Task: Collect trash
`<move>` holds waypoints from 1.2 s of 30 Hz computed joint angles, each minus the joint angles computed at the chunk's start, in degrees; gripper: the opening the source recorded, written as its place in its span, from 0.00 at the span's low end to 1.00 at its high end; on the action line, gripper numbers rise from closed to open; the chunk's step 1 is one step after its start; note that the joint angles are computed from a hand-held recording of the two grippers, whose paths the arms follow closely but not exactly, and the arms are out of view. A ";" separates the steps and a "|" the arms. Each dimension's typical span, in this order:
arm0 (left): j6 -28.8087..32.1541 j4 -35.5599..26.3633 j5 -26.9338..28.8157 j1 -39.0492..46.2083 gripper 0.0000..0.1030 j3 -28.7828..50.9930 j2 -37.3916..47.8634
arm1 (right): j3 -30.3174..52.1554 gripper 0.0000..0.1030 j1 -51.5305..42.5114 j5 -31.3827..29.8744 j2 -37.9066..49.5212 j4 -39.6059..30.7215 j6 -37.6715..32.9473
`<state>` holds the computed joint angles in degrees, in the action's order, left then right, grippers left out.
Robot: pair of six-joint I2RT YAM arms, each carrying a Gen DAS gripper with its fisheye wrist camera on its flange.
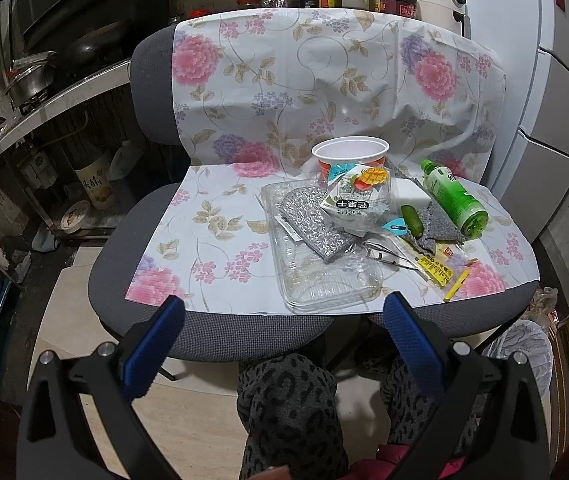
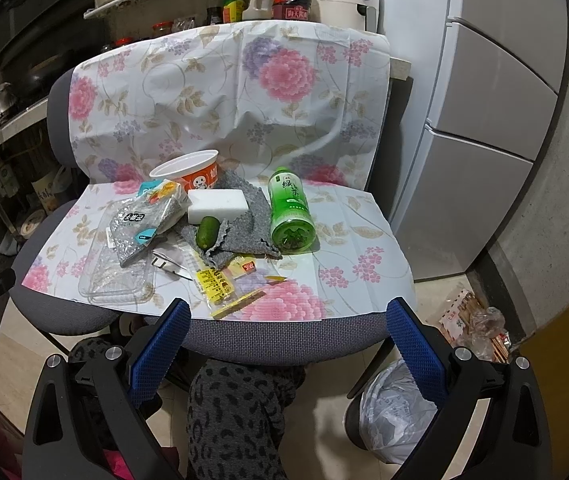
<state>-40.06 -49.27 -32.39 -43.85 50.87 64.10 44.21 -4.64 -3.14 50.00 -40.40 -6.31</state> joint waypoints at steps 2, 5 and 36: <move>-0.08 -0.05 -0.06 -0.06 0.94 0.02 0.03 | -0.16 0.94 0.43 0.35 -0.27 -0.04 0.35; -0.01 0.11 0.05 -0.04 0.94 -0.07 -0.08 | -0.25 0.94 0.17 0.23 -0.11 0.22 0.19; 0.95 -0.04 0.75 1.52 0.94 0.75 0.21 | -0.84 0.94 1.09 0.96 0.40 0.84 1.00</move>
